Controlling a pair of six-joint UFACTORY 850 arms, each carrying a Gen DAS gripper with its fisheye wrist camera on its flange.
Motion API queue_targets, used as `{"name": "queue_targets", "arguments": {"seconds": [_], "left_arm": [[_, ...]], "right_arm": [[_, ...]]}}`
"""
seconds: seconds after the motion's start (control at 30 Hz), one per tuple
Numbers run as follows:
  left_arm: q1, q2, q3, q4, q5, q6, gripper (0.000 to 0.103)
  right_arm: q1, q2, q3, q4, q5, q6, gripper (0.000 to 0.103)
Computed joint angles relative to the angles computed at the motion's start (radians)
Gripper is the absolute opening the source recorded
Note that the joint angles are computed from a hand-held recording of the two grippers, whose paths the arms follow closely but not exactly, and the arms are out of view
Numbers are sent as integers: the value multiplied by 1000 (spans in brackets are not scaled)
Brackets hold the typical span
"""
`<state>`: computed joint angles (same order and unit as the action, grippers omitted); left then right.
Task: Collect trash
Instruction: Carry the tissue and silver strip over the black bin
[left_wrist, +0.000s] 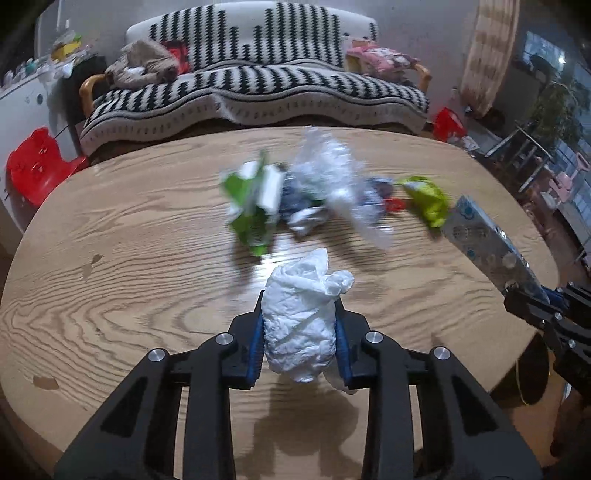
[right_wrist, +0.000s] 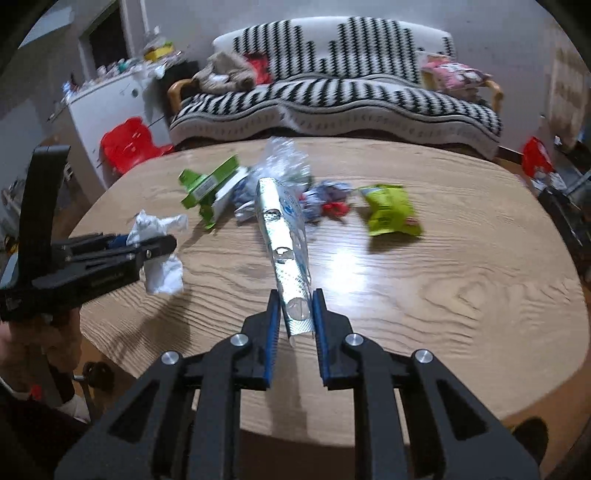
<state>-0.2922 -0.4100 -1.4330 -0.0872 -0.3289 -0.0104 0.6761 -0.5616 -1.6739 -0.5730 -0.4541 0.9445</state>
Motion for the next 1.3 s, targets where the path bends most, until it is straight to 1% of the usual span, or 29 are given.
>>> {"name": "queue_targets", "arguments": {"seconds": [0.03,0.1,0.2,0.3,0.5,0.63,0.7,0.8,0.87,0.97,1.1,1.2,1.3], "left_arm": [[-12,3,1,7,1,-9,30],[-48,7,-4,-24,2,16,30],[-105,7,-12,-6,14,4,30],[-156,-10,-35,-40,20,36,30],[-251,-54,-83,-209,41,172,30],[-323,-96,-136,-406,31,350,31],[-357,-117,-159,-493,23,432,31],[-413,-150,-189,-596,20,539,31],[-450,-179,-214,-681,0,617,31],[-487,-220,-251,-760,-45,682,31],[-535,-282,-308,-753,-80,683,31],[-557,-332,-362,-707,-119,642,31],[-571,-367,-397,-673,-143,599,31]], "right_arm": [[-1,24,30,-36,2,45,18],[-4,88,108,-135,-2,170,18],[-15,173,208,-220,-11,285,18],[-29,248,298,-291,-25,383,18],[-80,443,521,-432,-73,636,18],[-119,584,677,-488,-140,781,18],[-141,651,752,-484,-181,834,18],[-181,737,848,-454,-205,878,18],[-204,784,902,-426,-223,893,18],[-234,844,968,-384,-244,891,18],[-292,908,1040,-321,-259,876,18],[-329,931,1072,-258,-244,841,18],[-377,946,1097,-185,-213,790,18]]}}
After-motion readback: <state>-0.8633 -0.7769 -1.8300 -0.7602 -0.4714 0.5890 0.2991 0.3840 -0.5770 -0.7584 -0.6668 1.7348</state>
